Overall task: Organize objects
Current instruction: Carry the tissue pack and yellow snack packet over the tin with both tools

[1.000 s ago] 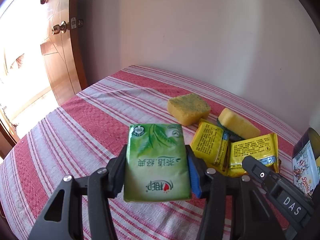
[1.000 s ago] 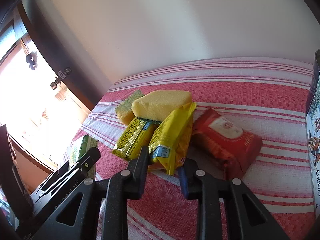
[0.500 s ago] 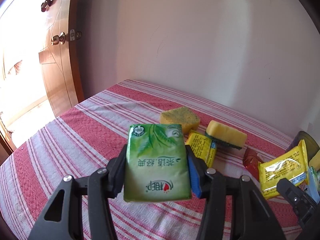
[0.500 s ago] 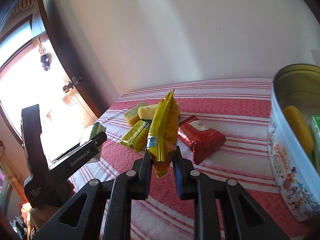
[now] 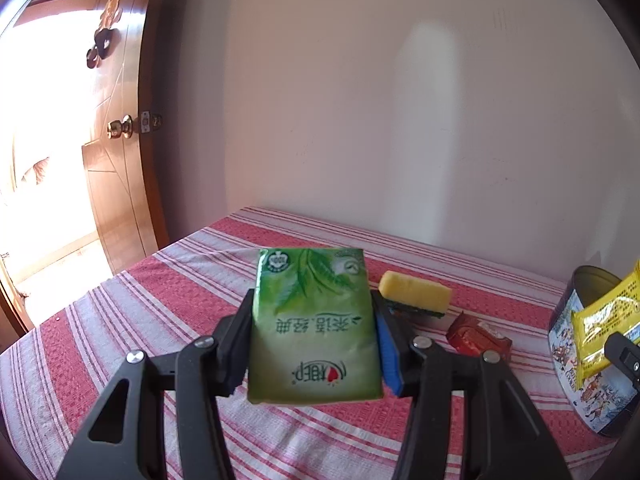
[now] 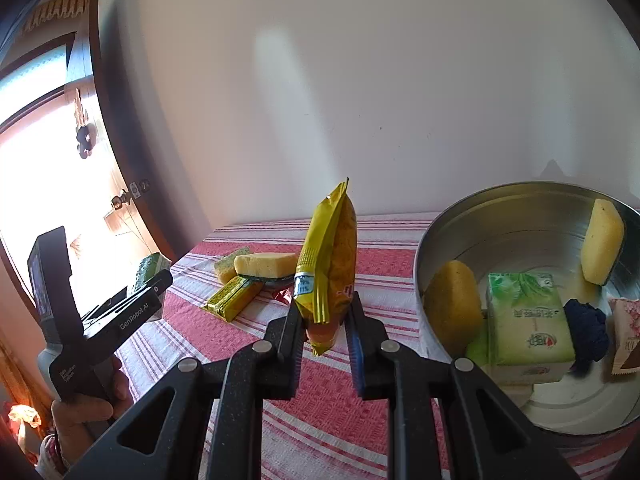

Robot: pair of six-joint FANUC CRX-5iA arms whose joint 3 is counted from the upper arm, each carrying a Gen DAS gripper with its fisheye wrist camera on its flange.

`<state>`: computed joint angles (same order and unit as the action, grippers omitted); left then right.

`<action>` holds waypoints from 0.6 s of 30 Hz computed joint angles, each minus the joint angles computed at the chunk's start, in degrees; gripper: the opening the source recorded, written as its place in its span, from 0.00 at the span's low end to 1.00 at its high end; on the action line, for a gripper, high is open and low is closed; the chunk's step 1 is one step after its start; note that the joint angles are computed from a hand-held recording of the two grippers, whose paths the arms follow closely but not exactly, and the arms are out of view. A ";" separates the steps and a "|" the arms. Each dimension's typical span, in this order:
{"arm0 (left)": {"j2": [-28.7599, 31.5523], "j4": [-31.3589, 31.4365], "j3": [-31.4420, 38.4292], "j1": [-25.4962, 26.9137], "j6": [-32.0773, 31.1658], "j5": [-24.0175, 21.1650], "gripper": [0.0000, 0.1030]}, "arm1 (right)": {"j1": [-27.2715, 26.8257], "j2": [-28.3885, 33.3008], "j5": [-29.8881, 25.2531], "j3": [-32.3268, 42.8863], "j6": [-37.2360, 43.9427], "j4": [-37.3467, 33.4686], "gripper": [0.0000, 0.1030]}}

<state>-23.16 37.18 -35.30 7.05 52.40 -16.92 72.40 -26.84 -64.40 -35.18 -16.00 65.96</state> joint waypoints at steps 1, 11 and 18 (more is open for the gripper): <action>-0.34 -0.22 -0.16 -0.54 0.06 -0.23 0.51 | 0.26 -0.50 -0.40 -0.34 -0.17 0.35 0.21; -2.92 -0.50 -0.81 -9.99 -0.17 0.42 0.51 | 4.90 -7.00 -8.13 -4.07 0.12 3.93 0.21; -1.47 -5.87 2.61 -16.69 5.83 -0.37 0.51 | 8.26 -10.65 -15.11 -5.55 0.26 4.54 0.21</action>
<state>-24.64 31.31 -32.69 -9.63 58.23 -17.29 80.65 -37.49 -79.51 -40.73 -15.74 70.50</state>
